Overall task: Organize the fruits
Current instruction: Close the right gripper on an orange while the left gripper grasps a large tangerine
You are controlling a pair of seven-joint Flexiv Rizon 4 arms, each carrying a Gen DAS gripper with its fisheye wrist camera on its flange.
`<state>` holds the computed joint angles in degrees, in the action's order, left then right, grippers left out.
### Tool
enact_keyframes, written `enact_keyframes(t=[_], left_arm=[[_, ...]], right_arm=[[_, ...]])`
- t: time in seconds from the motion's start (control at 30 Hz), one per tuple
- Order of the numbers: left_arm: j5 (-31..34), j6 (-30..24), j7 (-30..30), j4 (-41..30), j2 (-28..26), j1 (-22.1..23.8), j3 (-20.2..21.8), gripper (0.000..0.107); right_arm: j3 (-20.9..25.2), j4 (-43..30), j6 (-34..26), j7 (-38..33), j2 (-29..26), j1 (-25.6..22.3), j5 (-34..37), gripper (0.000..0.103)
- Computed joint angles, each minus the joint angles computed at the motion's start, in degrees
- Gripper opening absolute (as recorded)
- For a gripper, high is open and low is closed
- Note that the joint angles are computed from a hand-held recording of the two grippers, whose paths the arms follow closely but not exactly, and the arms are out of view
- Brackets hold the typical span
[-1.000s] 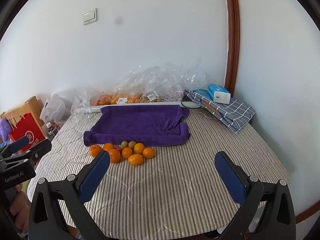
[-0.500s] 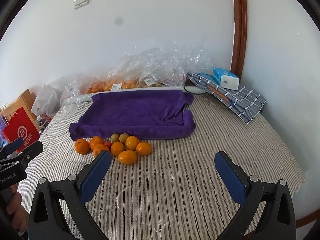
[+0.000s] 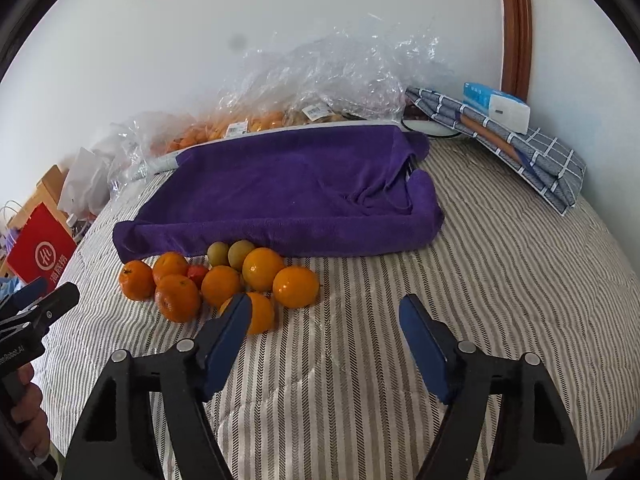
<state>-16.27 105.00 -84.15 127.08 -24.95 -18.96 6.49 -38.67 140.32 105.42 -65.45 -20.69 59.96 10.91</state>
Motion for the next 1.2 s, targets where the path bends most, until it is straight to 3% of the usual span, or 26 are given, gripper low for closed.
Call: enact_keyframes(t=[0.13, 0.3, 0.47, 0.57, 0.73, 0.9, 1.07, 1.2], left_arm=[[2.41, 0.02, -1.14, -0.11, -1.12, 7.89, -6.66, 0.101], [5.34, -1.31, -2.96, -0.77, -2.20, 15.38, -13.11, 0.101], [8.83, -1.65, -3.88, -1.41, -3.82, 22.27, -20.17, 0.101], [9.47, -2.10, -3.81, -2.85, -5.03, 21.08, -19.48, 0.101], [9.34, -3.23, -2.84, -5.52, -6.96, 17.24, -16.40, 0.100], [7.40, -4.64, -2.46, -8.00, -8.14, 10.49, -9.86, 0.098], [6.67, -6.94, -1.55, -8.79, -8.67, 12.72, -12.32, 0.087], [6.31, -6.87, -1.61, -8.97, -8.88, 12.39, -12.07, 0.087]], right_arm=[[10.74, -4.02, -1.73, 2.04, -2.13, -10.97, -2.59, 0.054], [14.03, -6.47, -2.21, 3.43, -4.26, -14.90, -5.29, 0.050], [20.86, -8.64, -2.68, 4.36, -5.33, -22.46, -8.48, 0.043], [22.79, -8.79, -2.19, 4.20, -5.61, -24.84, -9.67, 0.039], [14.06, -6.62, -1.63, 2.48, -5.94, -17.03, -8.24, 0.039], [18.18, -6.72, -1.47, 0.15, -5.32, -21.62, -9.14, 0.039], [22.10, -7.73, -2.19, 0.53, -5.44, -25.69, -9.69, 0.040], [22.87, -7.61, -1.31, 0.72, -5.62, -26.30, -9.35, 0.040]])
